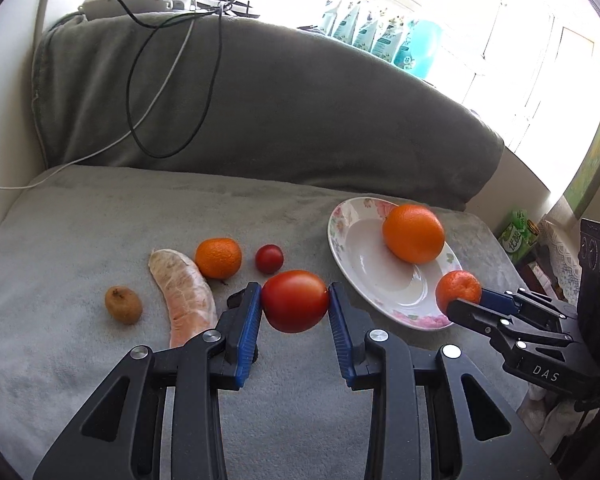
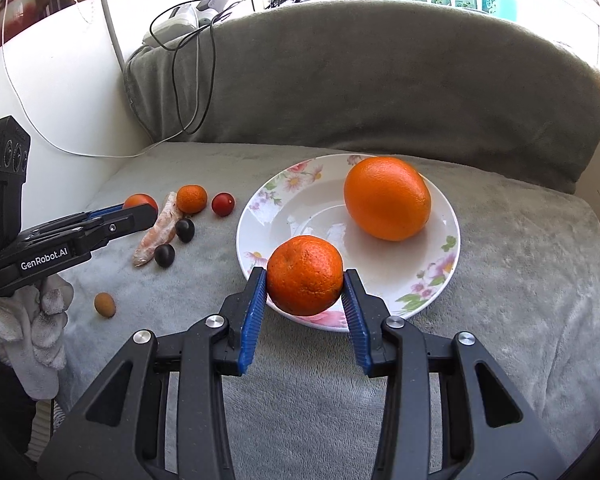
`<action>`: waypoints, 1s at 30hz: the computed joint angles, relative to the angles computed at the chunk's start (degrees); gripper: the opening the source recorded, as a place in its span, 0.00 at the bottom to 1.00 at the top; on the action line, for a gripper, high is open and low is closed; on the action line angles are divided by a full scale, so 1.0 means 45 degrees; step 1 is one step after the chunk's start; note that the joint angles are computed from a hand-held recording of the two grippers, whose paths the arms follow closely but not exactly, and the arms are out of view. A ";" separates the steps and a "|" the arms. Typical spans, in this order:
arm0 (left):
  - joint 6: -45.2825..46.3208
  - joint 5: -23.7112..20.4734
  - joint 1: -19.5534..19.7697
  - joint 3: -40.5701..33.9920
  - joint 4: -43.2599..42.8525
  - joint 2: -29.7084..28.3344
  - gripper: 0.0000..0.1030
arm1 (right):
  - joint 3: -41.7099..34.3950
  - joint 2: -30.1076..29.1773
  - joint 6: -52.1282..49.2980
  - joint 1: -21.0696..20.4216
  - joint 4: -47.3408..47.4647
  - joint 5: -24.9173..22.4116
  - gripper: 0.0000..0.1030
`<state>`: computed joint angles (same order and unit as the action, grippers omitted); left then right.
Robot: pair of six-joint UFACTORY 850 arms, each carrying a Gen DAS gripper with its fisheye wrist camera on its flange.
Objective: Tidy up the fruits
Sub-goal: 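Carry the tomato with the left tool while the right tool carries the mandarin to the plate, then open both tools to release the tomato and mandarin onto the plate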
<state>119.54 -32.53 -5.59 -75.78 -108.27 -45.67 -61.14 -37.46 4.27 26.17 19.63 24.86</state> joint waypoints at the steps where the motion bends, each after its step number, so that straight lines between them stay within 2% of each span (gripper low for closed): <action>1: -0.0147 0.0025 -0.0079 -0.0122 0.0126 -0.0067 0.31 | 0.0034 0.0000 0.0029 -0.0018 -0.0020 0.0023 0.39; 19: -0.1682 0.0420 -0.1050 -0.1540 0.1918 -0.0897 0.31 | -0.0095 -0.0283 0.0211 -0.0298 -0.0352 -0.0166 0.39; 28: -0.1996 0.0656 -0.1148 -0.1817 0.2278 -0.1031 0.31 | -0.0086 -0.0296 0.0149 -0.0340 -0.0427 -0.0078 0.40; 29: -0.1921 0.0684 -0.1155 -0.1793 0.2263 -0.1009 0.32 | -0.0078 -0.0287 0.0128 -0.0338 -0.0417 -0.0069 0.40; 30: -0.1656 0.0772 -0.1198 -0.1717 0.2006 -0.0968 0.40 | -0.0064 -0.0279 0.0133 -0.0339 -0.0411 -0.0049 0.41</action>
